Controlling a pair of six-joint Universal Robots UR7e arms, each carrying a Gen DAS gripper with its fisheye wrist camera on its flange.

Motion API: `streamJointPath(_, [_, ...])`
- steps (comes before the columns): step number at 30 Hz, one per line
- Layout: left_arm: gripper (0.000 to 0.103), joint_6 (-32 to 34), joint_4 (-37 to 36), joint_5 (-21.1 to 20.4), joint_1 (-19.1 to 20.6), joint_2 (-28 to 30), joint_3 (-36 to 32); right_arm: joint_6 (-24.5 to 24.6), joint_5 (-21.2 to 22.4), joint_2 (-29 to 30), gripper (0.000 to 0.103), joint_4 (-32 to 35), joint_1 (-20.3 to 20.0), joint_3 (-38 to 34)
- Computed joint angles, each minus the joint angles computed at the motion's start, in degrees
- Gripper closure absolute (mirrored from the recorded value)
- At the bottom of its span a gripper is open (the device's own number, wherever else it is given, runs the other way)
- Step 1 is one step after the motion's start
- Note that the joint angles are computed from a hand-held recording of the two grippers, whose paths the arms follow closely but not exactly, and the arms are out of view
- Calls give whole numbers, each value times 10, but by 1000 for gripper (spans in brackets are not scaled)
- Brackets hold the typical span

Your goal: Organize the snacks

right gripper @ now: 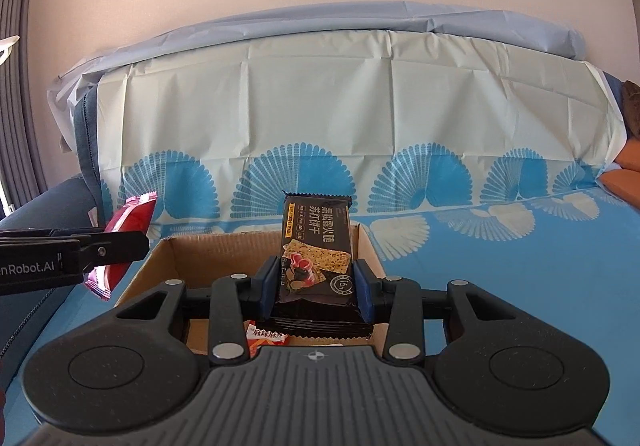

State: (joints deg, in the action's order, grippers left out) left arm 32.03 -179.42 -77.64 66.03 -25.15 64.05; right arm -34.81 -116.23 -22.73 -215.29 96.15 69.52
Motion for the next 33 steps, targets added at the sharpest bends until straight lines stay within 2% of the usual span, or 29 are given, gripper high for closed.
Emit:
streamJointPath(4, [55,-4,-8,-16,3,-5,6,0,3,-2,62,-2,0,3])
streamJointPath(5, [51,-8,-14,-25,4,-7,9,4,2,-3,61,4,-1,4])
streamJointPath(6, [35,-16,-16,-38,6,-10,12,7,-4,-3,57,12,-1,1])
streamJointPath(7, [27,-22,-13,-48,8,-12,13,8,-13,-1,41,21,0,-4])
streamJointPath(8, [20,-27,-10,-57,9,-14,12,6,-21,2,33,21,2,-9])
streamJointPath(9, [20,-30,-11,-59,10,-15,12,4,-22,4,25,17,2,-12])
streamJointPath(14, [20,-51,-32,-43,12,-16,7,19,-24,1,21,14,2,-9])
streamJointPath(19, [18,-60,-66,-16,12,-32,35,41,-23,-9,1,10,3,12])
streamJointPath(22, [18,-30,-104,11,4,-48,77,42,-27,-16,1,-6,6,31])
streamJointPath(25, [16,-30,-109,35,-5,-77,133,45,-36,-30,1,-25,9,60])
streamJointPath(27, [13,-51,-99,48,-10,-98,171,60,-44,-43,1,-41,11,89])
streamJointPath(30, [11,-119,-70,49,-12,-132,228,86,-72,-69,1,-30,14,135])
streamJointPath(32, [1,-132,-81,79,-21,-144,264,98,-87,-86,1,-24,16,164])
streamJointPath(33, [0,-135,-86,100,-27,-147,280,102,-88,-94,1,-25,16,182])
